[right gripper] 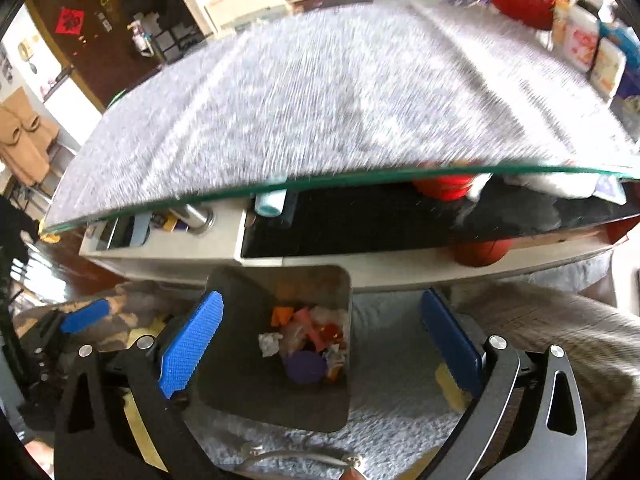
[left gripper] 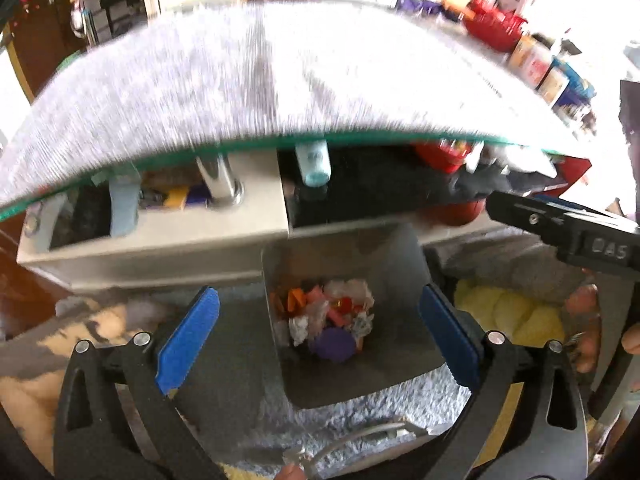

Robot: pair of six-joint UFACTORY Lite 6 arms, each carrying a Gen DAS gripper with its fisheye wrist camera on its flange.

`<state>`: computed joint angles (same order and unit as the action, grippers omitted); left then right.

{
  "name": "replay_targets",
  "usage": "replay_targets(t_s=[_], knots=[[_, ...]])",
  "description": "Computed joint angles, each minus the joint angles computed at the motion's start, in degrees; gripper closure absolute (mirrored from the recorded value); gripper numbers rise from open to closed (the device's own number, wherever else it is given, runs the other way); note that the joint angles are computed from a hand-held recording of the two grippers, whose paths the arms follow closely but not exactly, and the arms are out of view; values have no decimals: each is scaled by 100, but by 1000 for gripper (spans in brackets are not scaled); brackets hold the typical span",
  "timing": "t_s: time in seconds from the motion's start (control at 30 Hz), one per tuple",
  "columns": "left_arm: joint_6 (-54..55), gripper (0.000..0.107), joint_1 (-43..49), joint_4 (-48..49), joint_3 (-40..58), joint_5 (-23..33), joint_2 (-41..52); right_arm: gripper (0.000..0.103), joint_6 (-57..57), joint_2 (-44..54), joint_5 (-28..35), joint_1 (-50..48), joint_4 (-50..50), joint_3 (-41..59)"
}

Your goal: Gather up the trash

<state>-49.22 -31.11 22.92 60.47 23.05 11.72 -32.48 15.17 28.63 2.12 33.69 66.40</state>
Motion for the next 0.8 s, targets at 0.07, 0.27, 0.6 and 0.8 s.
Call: replay_targets(t_s=[0.07, 0.27, 0.6, 0.8], knots=[[-440, 12, -111, 505, 6, 179, -349, 3, -28, -294, -48, -35, 58, -83], [-1917, 12, -530, 2170, 89, 936, -1348, 3, -333, -1447, -161, -249, 543, -363], [-2902, 12, -1400, 3887, 776, 2303, -2027, 3, 317, -2937, -1083, -156, -199, -426], [-2518, 12, -1596, 3771, 1377, 2649, -1958, 3, 1732, -3329, -1204, 48, -1949, -322]])
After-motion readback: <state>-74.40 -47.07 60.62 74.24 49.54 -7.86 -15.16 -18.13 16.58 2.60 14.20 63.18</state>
